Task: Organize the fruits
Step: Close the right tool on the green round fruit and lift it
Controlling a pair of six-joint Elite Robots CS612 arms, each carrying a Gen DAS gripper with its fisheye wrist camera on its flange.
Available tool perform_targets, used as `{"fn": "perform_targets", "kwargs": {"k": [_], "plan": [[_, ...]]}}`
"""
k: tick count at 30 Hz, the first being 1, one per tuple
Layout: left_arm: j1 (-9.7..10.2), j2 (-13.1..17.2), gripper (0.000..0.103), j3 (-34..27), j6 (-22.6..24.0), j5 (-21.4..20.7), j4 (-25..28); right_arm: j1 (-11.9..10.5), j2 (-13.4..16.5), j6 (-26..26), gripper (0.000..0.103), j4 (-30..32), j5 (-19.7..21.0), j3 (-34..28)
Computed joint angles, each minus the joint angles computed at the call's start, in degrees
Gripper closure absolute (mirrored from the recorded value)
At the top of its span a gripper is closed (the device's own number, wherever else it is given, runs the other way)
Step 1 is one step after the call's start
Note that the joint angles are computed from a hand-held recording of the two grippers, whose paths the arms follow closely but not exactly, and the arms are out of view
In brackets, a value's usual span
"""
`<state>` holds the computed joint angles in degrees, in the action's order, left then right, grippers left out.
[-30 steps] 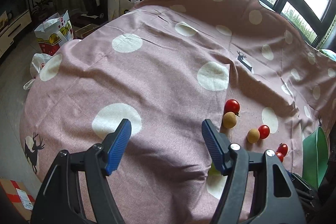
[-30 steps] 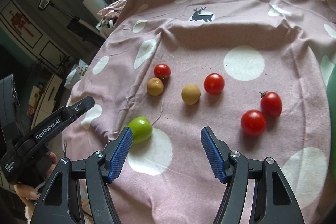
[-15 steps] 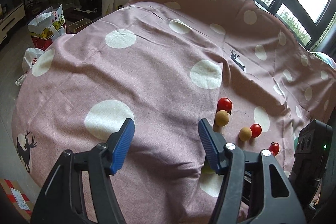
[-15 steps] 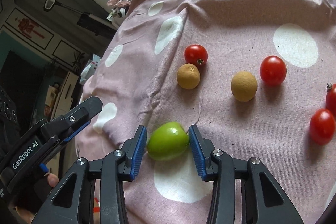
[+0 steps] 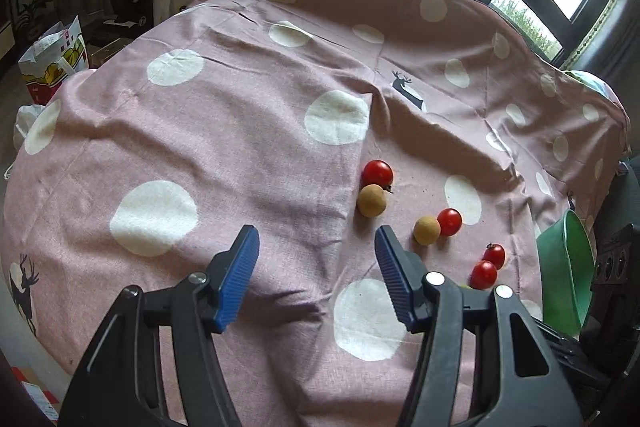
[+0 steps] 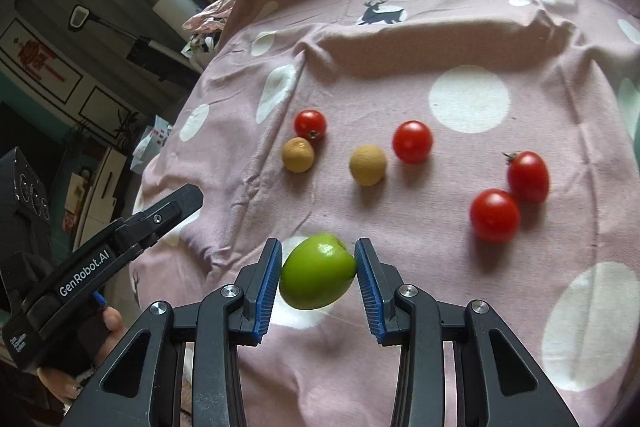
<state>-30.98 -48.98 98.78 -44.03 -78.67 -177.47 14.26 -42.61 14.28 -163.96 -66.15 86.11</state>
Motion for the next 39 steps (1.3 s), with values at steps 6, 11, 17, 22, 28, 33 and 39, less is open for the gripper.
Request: {"fn": "perform_targets", "kwargs": {"k": [6,11,17,22,28,33,39], "plan": [[-0.22,1.25,0.049,-1.89,3.3,-5.87,1.11,-0.98,-0.57,-4.47,0.063,5.76,-0.67,-0.03],[-1.13,1.52,0.05,-2.57,5.69,-4.34,2.86,-1.02,-0.17,-4.05,0.063,7.22,-1.84,-0.64],[-1.4,1.84,0.054,-3.01,7.32,-6.12,3.01,-1.75,-0.33,-1.66,0.063,4.51,-0.29,0.15],[-1.63,2.62,0.058,-4.01,9.57,-10.39,3.05,-1.85,-0.21,-0.2,0.063,2.22,-1.77,0.38],[-1.73,3.34,0.062,-5.03,11.95,-16.18,3.09,-2.6,-0.34,2.26,0.065,1.15,-0.18,0.91],[-2.08,3.9,0.062,-5.99,13.74,-19.07,4.84,-3.05,-0.18,3.27,0.065,0.18,2.9,1.13],[-2.53,4.36,0.062,-6.87,14.82,-19.26,7.18,-2.66,0.38,2.2,0.065,2.91,3.92,0.02]]}}
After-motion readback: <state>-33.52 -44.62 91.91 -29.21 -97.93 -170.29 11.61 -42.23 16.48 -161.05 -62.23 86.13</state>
